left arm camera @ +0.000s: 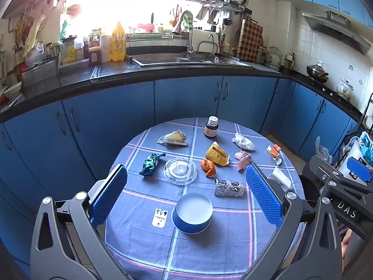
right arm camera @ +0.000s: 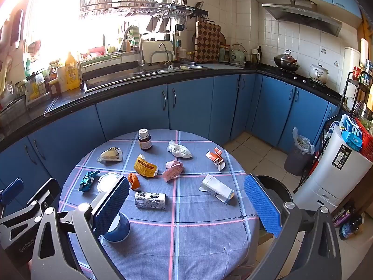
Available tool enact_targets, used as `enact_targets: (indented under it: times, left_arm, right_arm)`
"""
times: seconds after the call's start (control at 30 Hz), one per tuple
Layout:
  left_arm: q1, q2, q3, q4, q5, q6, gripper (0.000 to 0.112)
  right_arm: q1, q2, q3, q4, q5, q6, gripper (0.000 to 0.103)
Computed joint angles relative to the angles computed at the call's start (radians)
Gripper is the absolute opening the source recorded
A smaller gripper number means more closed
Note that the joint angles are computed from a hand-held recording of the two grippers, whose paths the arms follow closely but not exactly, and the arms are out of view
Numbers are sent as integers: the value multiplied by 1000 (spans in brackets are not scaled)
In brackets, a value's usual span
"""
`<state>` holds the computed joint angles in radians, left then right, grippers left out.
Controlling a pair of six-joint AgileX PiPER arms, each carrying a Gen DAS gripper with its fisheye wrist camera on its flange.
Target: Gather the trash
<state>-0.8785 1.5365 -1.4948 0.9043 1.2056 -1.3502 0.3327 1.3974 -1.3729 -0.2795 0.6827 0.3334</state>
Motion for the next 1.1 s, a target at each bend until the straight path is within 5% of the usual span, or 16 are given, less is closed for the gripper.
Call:
enact_targets:
  times: [1.1]
  left_arm:
    - [9,4,14,-5,-20,-3,100]
  right_arm:
    - [6,-3,-1,-4,5,6,96]
